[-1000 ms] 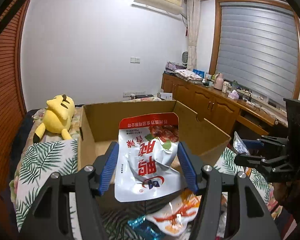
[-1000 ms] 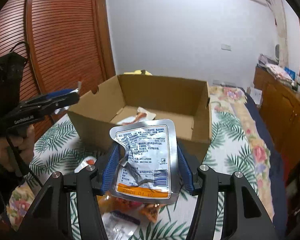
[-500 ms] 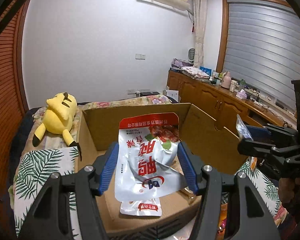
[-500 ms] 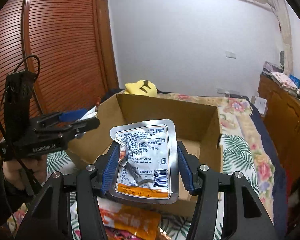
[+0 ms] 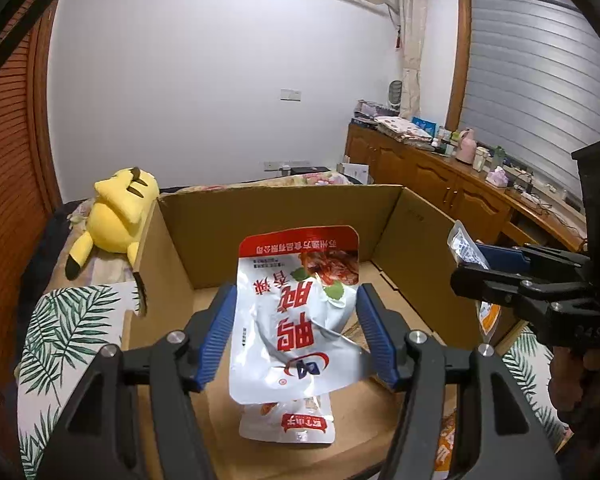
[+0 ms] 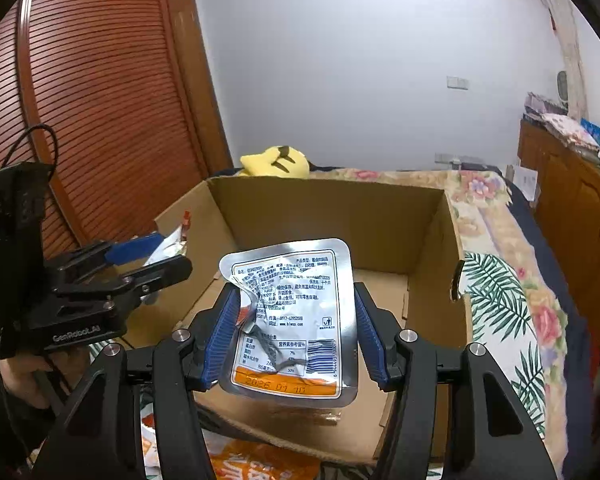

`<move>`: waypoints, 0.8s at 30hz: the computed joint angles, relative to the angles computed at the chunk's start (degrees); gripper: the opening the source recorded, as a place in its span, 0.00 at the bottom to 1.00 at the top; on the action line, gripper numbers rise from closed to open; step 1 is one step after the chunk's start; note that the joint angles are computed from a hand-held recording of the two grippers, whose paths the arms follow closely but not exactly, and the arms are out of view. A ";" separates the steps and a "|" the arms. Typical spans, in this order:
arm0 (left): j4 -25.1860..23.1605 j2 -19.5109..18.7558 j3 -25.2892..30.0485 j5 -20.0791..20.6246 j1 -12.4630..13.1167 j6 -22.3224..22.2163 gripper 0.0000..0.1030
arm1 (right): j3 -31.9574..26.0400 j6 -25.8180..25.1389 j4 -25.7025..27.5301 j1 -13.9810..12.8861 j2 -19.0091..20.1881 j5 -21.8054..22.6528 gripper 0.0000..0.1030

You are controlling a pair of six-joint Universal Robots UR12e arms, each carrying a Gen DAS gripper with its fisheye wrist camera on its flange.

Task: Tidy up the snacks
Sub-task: 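Drop both packets into the box by opening both tools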

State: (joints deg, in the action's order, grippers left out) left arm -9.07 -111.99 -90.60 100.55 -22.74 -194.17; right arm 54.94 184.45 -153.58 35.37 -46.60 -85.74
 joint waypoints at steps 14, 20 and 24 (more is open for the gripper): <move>-0.17 0.24 -0.91 1.94 -0.28 -1.35 0.67 | -0.80 1.64 2.05 -0.41 0.88 2.93 0.56; 2.14 0.81 -2.31 2.23 -0.37 -1.53 0.68 | -0.67 0.70 2.47 -0.46 0.80 3.27 0.66; 3.93 1.48 -3.38 2.81 -0.50 -0.58 0.69 | 0.90 0.19 0.52 -0.20 -0.11 2.14 0.66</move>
